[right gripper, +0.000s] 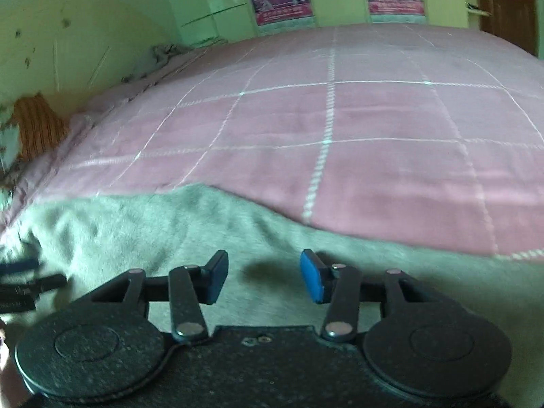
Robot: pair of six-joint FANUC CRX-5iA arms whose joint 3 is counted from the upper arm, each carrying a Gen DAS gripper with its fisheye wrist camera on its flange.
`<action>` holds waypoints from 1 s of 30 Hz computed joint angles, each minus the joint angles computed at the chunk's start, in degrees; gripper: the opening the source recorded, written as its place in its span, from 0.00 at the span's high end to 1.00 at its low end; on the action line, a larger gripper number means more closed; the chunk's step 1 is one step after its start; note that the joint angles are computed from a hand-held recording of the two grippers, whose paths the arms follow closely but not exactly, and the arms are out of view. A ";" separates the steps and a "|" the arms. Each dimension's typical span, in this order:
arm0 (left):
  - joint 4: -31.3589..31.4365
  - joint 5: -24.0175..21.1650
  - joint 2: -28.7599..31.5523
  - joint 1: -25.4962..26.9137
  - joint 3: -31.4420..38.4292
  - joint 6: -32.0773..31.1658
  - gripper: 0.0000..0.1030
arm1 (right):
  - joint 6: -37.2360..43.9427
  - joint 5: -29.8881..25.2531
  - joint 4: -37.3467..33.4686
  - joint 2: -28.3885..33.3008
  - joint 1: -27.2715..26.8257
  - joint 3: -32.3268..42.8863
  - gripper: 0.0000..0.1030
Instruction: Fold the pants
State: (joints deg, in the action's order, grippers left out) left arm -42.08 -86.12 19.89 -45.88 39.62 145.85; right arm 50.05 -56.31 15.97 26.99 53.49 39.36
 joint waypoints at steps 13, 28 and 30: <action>-0.90 -1.80 -1.10 -2.04 -1.09 0.66 0.16 | -12.73 3.60 11.86 -22.27 -9.02 -30.30 0.57; -5.37 -5.54 -4.10 -7.33 -2.22 4.84 0.16 | -30.51 5.47 21.96 -36.21 -14.84 -45.52 0.52; -7.53 -4.39 -6.47 -8.84 -5.46 10.62 0.16 | -35.14 6.95 23.10 -39.94 -14.13 -49.08 0.52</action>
